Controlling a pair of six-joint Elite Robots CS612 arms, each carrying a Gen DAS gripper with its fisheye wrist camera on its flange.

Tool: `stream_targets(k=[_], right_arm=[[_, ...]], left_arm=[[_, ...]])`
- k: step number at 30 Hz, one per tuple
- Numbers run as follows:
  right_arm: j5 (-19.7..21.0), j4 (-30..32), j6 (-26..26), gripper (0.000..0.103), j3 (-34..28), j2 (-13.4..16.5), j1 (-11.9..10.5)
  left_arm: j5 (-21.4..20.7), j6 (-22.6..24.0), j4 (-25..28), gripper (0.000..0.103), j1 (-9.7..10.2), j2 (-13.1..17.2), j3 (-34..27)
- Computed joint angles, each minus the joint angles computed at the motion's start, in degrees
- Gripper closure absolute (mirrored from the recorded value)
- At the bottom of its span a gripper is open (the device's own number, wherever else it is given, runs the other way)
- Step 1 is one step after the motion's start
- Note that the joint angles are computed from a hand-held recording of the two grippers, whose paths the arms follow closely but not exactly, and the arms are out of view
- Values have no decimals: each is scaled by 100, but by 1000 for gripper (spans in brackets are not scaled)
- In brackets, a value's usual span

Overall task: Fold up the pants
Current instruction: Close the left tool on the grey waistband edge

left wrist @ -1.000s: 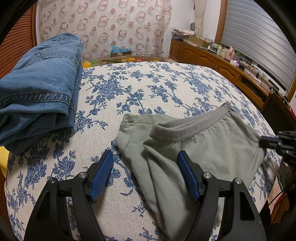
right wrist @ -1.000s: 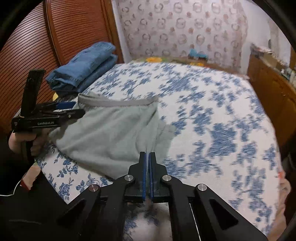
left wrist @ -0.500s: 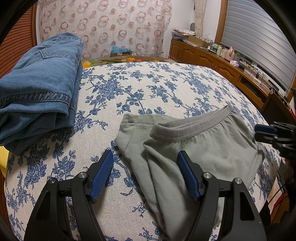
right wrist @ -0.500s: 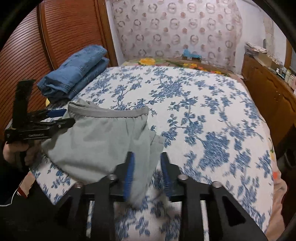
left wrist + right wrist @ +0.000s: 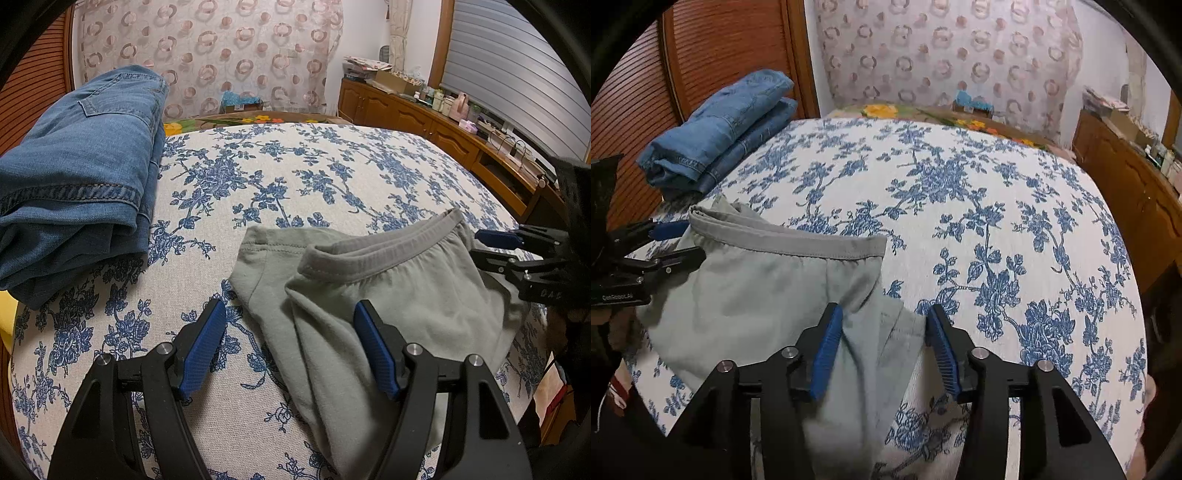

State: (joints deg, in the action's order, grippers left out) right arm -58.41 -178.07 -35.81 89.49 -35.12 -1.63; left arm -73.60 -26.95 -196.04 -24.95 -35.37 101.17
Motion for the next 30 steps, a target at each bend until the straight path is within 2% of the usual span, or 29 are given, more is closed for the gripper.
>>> stream_targets(k=[2, 6, 10, 17, 21, 22, 24, 27, 30], right_arm=[[171, -229, 96, 49, 15, 72, -43], [178, -235, 76, 48, 19, 79, -48], [175, -246, 83, 48, 27, 74, -50], [201, -251, 96, 48, 37, 68, -63], [212, -253, 106, 48, 43, 66, -67], [215, -253, 107, 48, 46, 65, -68], [229, -247, 119, 48, 44, 66, -71], [234, -250, 129, 48, 45, 65, -74], [235, -245, 134, 48, 44, 64, -74]], left_arm=[[-6, 8, 0, 30, -4, 3, -1], [-111, -19, 73, 30, 37, -24, -13], [-304, -143, -175, 30, 115, -43, 28], [-454, -276, 217, 30, 233, -14, -174], [-345, -174, 274, 31, 211, 5, -217], [-317, -137, 278, 33, 201, 8, -221], [-315, -43, 247, 46, 187, 16, -228], [-650, 69, 107, 75, 224, 46, -244], [-658, 61, 91, 81, 214, 44, -252]])
